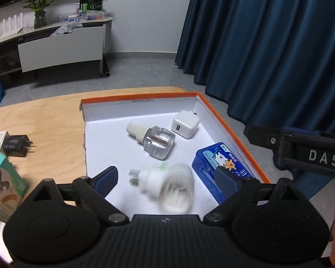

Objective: Organize rigid objects
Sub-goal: 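Open the right tool to drop the blue tin into the box, then open the left tool to drop the white plug adapter into the box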

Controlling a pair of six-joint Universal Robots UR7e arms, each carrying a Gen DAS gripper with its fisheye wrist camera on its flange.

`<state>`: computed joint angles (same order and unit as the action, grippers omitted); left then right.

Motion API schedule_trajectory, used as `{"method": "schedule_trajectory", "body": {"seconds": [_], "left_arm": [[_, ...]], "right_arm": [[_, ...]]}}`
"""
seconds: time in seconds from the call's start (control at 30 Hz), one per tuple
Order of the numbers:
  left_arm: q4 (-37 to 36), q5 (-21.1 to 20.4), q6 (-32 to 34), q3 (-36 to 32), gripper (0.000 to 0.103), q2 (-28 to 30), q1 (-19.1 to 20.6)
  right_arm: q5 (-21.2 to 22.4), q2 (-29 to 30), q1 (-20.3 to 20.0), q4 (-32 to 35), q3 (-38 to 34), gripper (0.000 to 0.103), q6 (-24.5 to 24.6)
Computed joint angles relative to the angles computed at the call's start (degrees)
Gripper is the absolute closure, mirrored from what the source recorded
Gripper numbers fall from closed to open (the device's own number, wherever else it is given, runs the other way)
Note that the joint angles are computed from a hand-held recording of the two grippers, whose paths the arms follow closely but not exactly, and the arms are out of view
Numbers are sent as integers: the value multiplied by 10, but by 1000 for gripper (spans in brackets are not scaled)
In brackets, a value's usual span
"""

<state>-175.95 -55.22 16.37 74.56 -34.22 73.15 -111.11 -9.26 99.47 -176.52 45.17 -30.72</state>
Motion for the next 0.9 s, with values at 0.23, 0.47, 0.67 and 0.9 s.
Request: {"method": "schedule_trajectory", "body": {"seconds": [0.23,0.47,0.67,0.9], "left_arm": [[-26,40,-13,18,7,-20,-5],[-41,76,-14,44,5,-44,-9],[-58,98,-3,58,4,-56,-10],[-75,106,1,75,4,-72,-7]], "right_arm": [[6,-15,9,-27,38,23,6],[11,-22,18,-26,64,23,5],[12,-18,26,-20,67,23,6],[14,-13,34,-10,66,23,5]]}}
